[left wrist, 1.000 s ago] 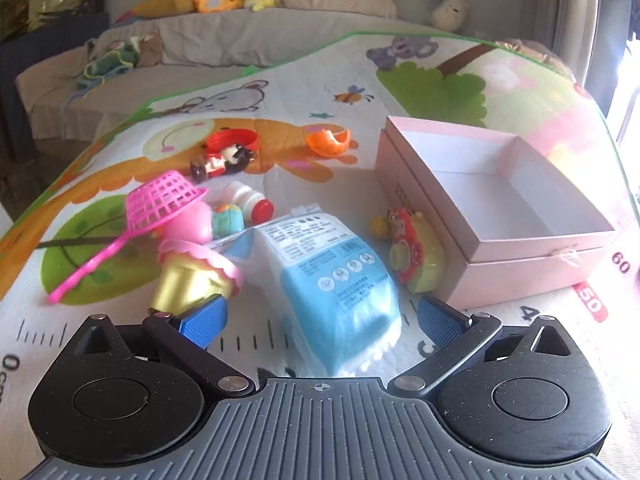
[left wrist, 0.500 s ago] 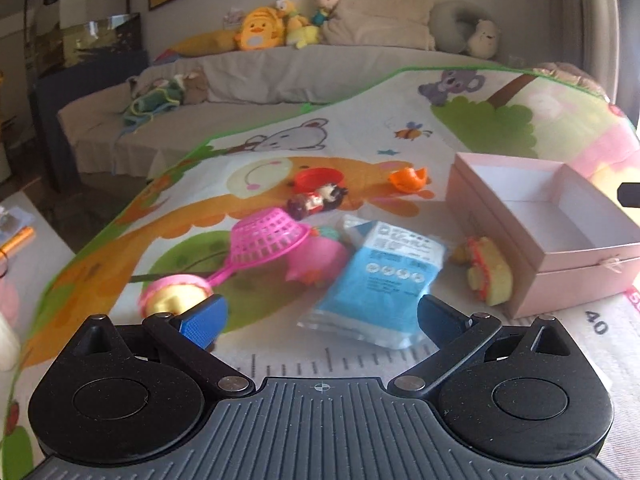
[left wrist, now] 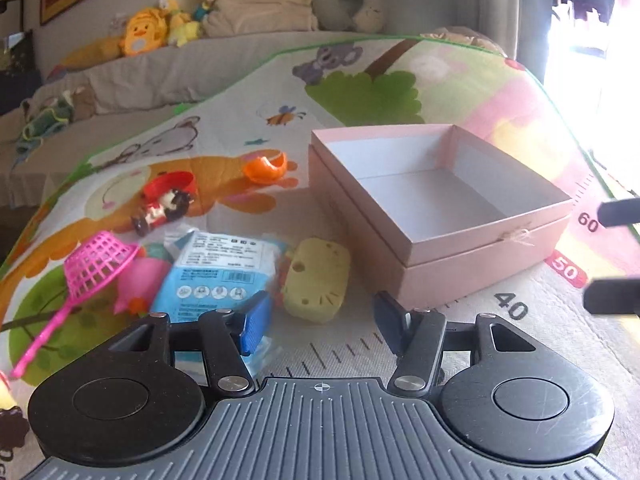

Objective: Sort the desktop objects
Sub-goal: 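Grasp the yellow cat keychain with the left tool while the right tool grasps the white charger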

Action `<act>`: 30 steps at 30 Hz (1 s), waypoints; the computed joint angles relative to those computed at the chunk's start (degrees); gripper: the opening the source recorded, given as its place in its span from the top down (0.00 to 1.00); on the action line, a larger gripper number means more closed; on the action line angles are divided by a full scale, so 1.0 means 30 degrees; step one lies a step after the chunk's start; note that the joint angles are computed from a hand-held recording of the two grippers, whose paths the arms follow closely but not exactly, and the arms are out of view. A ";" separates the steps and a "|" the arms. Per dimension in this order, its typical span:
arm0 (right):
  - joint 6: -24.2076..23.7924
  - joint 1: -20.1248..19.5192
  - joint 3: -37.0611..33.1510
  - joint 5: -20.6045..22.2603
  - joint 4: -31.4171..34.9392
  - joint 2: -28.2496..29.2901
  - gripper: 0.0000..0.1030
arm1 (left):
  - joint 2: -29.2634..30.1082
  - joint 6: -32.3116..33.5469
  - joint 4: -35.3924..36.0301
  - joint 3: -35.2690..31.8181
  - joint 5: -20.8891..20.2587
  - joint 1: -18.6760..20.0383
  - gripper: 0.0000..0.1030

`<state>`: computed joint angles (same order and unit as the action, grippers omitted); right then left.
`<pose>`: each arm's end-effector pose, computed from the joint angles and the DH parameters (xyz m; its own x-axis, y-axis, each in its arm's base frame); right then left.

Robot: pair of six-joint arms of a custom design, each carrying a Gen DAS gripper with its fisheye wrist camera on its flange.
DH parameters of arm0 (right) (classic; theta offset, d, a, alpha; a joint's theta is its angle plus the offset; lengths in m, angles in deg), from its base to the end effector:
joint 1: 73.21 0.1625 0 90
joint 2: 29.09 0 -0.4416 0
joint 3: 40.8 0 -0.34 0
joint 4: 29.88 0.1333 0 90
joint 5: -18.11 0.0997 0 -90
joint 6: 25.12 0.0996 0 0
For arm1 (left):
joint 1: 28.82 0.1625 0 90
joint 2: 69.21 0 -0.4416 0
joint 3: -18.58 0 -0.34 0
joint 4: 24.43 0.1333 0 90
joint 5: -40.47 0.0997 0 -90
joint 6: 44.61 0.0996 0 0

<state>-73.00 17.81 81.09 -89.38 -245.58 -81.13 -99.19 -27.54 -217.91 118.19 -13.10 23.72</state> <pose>0.1127 -0.5214 0.2207 -0.6351 -0.2609 0.7270 -0.7173 0.5483 -0.4299 -0.2294 -0.6158 0.0534 -0.6546 0.4103 -0.6350 0.7294 0.5636 -0.3877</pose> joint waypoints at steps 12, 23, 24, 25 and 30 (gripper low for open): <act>-0.0164 -0.0310 0.0964 -0.0139 -0.0932 0.0814 0.14 | 0.0341 0.0615 0.0316 -0.0218 0.1061 0.0085 0.51; -0.0460 -0.0328 0.1718 0.0752 0.0235 0.0726 0.02 | -0.3763 0.0519 -0.2197 0.7688 0.2786 -0.1378 0.35; -0.0287 -0.0266 0.1663 0.0737 0.0503 0.0844 0.02 | -0.3464 0.0834 -0.2999 0.7678 0.4111 -0.1506 0.33; -0.0059 -0.0174 0.1555 0.0663 0.0771 0.1009 0.02 | -0.3174 0.1084 -0.3624 0.7473 0.5370 -0.1548 0.31; 0.1261 0.0294 0.0948 0.0564 0.1030 0.2239 0.00 | -0.4622 -0.1356 -0.2128 0.7390 0.4316 -0.0991 0.13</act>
